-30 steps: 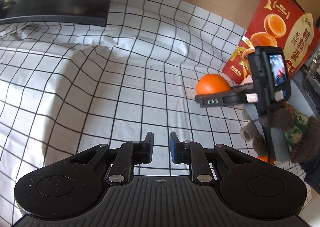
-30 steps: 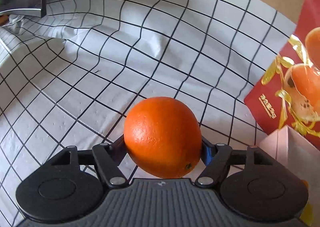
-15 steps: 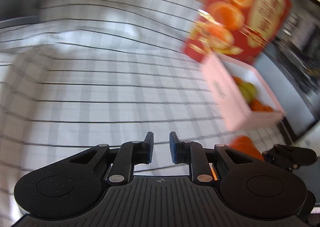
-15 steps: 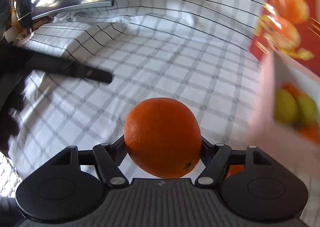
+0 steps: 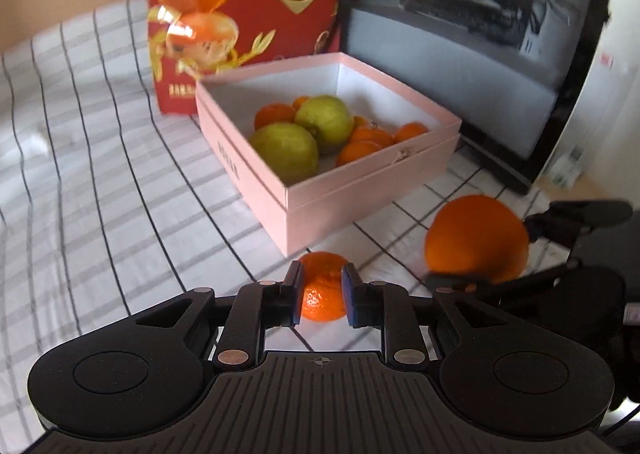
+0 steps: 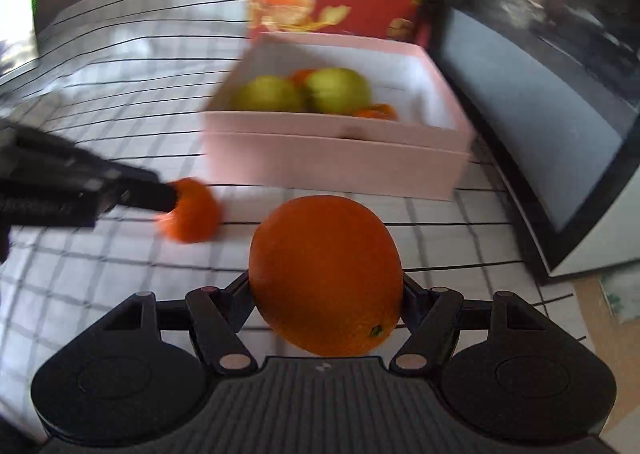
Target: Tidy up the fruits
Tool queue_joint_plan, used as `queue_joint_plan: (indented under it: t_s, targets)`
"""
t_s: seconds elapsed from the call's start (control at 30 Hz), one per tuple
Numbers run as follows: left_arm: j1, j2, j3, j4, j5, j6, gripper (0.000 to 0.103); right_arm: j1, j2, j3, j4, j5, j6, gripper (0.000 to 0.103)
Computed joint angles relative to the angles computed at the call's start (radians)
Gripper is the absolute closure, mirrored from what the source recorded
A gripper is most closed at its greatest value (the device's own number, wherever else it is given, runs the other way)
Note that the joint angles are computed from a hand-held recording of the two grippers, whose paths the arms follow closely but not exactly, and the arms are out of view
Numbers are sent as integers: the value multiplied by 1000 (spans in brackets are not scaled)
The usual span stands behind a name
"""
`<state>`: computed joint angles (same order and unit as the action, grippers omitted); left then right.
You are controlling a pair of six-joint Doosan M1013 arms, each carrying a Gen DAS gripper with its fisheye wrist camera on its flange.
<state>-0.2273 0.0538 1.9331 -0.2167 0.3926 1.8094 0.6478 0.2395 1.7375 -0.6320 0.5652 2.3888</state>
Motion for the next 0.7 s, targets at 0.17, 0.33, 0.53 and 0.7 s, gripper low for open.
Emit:
queue_joint_plan:
  t_s: [0.17, 0.33, 0.53, 0.7]
  targets:
    - [-8, 16, -30, 65, 33, -34, 72, -11, 7, 11, -86, -71, 90, 31]
    - [-22, 18, -41, 111, 78, -32, 54, -18, 8, 30, -144, -108, 142, 30]
    - [-21, 49, -64, 310, 135, -288, 54, -29, 1, 65, -206, -150, 204, 26]
    - [15, 76, -84, 141, 157, -208, 54, -27, 0, 83, -310, -172, 311, 19]
